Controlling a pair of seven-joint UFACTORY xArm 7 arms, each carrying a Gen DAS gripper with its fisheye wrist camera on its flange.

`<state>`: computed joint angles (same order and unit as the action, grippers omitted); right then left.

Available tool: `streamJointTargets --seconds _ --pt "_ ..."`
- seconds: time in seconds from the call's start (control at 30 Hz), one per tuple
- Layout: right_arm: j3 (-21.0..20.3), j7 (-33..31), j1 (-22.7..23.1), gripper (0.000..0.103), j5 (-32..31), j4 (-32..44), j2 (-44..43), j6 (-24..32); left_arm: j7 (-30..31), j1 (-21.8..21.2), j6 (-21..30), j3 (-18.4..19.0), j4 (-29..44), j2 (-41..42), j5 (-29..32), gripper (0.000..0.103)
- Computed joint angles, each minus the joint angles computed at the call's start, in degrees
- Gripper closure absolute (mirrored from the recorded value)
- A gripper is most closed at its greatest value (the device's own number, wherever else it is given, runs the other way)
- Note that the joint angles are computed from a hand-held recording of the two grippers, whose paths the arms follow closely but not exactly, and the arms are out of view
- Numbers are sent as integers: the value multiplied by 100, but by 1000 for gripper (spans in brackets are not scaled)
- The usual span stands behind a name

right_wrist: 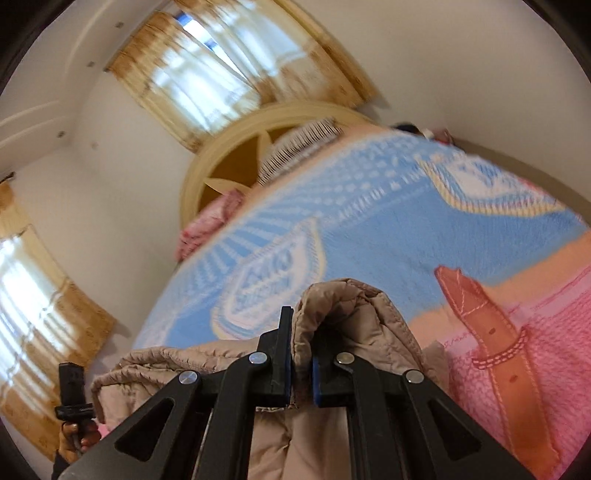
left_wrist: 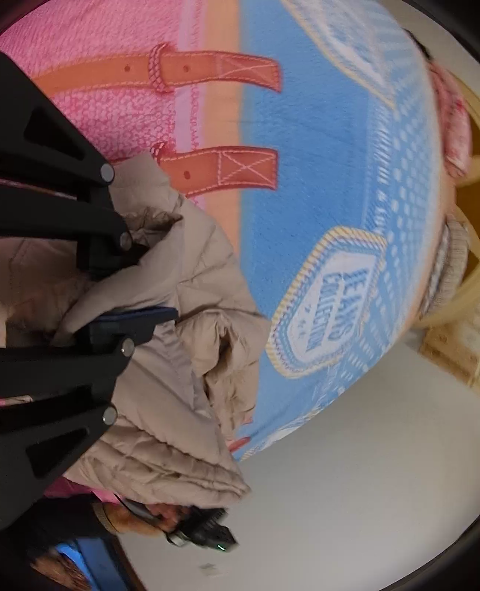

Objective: Fold large clothes

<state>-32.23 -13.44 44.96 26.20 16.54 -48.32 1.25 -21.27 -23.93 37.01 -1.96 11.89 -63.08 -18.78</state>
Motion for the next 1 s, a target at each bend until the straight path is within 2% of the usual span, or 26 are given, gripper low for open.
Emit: streamJointTargets --seconds 0.07,0.17,0.27,0.33,0.4,0.43,0.47,0.6,0.67,0.77,0.8,0.83,0.9,0.93,0.97,1.0 --pt "-427 -137 410 97 25 111 280 -183 125 -61 -19 279 -195 -324 -151 73" --pt "-953 -294 936 97 -1 302 571 -320 312 51 251 565 -409 -1053 -212 69" --pt "-1194 -324 1210 97 -38 416 729 -411 497 267 429 790 -533 -1625 -294 65" --pt "-1178 -252 1238 97 -61 465 851 -447 538 419 554 763 -563 -1954 -314 62" --pt "-1185 -150 1310 97 -81 555 1050 -542 266 695 729 227 -447 -2126 -108 29" --pt "-1152 -63 1301 97 -88 581 1132 -564 -14 968 737 -281 -352 -2194 140 2" --pt "-1173 19 1324 97 -91 621 1212 -586 -339 1158 731 -709 -308 -2379 447 0" --pt "-1168 281 1338 97 -222 687 1518 -715 -895 1248 563 -1507 15 -1871 843 0" --pt "-1022 395 1234 97 -352 683 1671 -751 -1225 1236 359 -2106 242 -1360 1039 0" --pt "-813 512 1074 97 -575 676 1866 -783 -1690 1489 1 -3216 901 -266 1475 0" --pt "-819 531 1080 97 -639 683 1892 -761 -1771 1585 -103 -3423 1068 4 1614 0" --pt "-791 553 1049 97 -685 683 1936 -764 -1911 1749 -122 -3696 1286 279 1768 0" --pt "-705 623 957 96 -751 661 1968 -788 -2330 2338 -96 -4443 1715 736 2191 0" --pt "-612 669 869 96 -786 645 1982 -801 -2498 2718 104 -4850 1947 940 2463 0" --pt "-416 745 673 95 -817 607 1998 -839 -2749 3239 508 -5360 2243 1209 2787 0" --pt "-70 874 345 91 -845 543 2008 -890 -2936 3524 673 -5630 2337 1333 2871 0"
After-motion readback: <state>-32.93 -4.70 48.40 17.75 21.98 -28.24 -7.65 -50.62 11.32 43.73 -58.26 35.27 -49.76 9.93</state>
